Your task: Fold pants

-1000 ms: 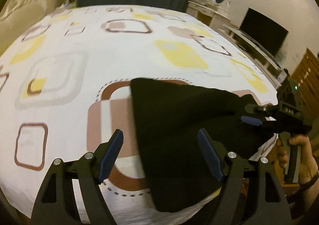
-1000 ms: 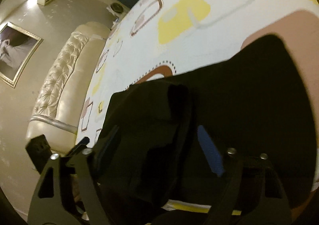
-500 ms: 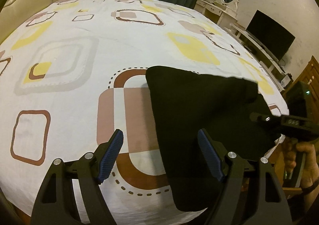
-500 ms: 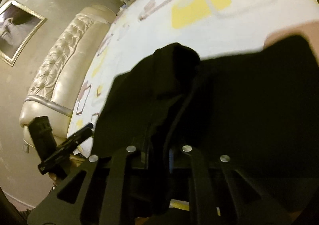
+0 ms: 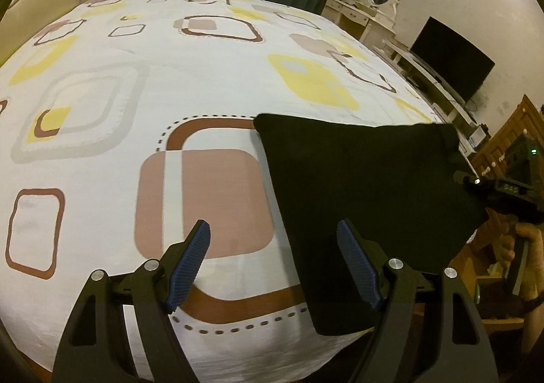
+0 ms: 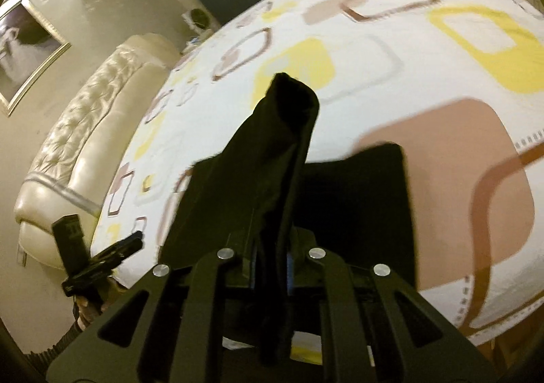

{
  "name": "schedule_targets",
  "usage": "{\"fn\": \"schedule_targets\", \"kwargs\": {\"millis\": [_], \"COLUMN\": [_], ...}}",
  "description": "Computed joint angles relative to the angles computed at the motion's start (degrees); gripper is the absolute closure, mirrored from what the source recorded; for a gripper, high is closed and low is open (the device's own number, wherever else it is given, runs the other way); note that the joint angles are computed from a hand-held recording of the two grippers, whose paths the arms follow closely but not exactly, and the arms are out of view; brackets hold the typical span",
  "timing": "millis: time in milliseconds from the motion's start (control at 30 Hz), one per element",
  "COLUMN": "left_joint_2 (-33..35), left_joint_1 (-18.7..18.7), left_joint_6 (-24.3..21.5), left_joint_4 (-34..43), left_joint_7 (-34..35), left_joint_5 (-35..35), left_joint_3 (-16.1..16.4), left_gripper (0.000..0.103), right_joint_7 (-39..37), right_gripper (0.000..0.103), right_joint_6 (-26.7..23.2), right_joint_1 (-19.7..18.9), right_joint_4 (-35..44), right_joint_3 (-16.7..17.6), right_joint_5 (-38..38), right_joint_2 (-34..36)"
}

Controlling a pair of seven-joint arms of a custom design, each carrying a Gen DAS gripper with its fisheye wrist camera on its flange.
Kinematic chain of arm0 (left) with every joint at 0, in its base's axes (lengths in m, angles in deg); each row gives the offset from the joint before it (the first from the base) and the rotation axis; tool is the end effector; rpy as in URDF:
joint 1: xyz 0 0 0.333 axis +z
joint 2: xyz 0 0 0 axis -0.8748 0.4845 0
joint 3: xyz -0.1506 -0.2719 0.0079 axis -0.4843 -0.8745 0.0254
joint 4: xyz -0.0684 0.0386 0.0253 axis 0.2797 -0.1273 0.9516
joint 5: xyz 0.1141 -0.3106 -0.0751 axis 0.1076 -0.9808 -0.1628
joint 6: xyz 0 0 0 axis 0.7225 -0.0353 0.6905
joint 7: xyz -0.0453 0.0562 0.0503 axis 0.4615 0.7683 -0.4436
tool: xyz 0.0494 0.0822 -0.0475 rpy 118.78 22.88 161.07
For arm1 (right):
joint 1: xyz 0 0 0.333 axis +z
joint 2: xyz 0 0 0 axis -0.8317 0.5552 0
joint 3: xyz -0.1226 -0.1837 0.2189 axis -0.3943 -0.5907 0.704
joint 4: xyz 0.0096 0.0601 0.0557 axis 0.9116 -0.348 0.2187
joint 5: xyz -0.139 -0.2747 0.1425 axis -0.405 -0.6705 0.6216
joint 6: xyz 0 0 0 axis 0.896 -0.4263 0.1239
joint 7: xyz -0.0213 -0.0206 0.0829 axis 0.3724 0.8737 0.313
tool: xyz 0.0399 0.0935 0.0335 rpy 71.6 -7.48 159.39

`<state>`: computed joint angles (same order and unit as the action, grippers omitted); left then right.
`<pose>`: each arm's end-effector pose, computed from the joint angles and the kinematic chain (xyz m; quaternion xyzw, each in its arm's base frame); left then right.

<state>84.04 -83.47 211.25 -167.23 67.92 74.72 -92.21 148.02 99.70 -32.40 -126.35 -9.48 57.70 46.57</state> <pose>0.3431 -0.3634 0.4701 -0.6969 0.6214 -0.3327 0.1322 0.4733 0.2632 0.4954 -0.6919 0.6039 0.0572 0.3915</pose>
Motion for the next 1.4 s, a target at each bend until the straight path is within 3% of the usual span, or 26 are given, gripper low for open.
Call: {"fn": "schedule_targets", "kwargs": {"millis": [233,467,600,733,1233,1400], "left_joint_2": [2.3,3.3,3.5,3.9,6.5,5.8], "left_joint_1": [-1.0,-1.9,-2.2,-2.2,-2.2,-1.9], "left_joint_6": [0.2,1.1,1.3,2.2,6.3,7.2], "left_joint_4": [1.2,1.1,1.1,1.0,1.0,0.3], "left_joint_7": [0.0,0.0,0.2,-0.1,0.6,4.8], "left_joint_5": [-1.2,-2.4,-2.3,-2.4,-2.5,-7.3], "left_joint_3": [0.2,0.7,0.8,1.1,2.5,2.6], "left_gripper": [0.027,0.027,0.027,0.027,0.026,0.026], "right_joint_7": [-2.5,-11.1,-10.3,-14.2,-7.5,-4.8], "right_gripper": [0.093,0.094,0.094,0.094,0.094,0.089], "right_joint_6": [1.0,0.4,3.6,4.3,6.1,6.2], "right_joint_1": [-1.0,-2.3,-1.4,-1.3,-0.6,-0.5], "right_joint_4": [-2.7,-3.8,-5.7,-6.5,-10.2,-12.2], "right_joint_3": [-0.3,0.2,0.2,-0.1,-0.9,-1.6], "right_joint_5": [3.8,15.6,14.9,21.3,12.6,10.9], "right_joint_2": [2.0,2.3,0.5,0.0,-2.9,-5.3]}}
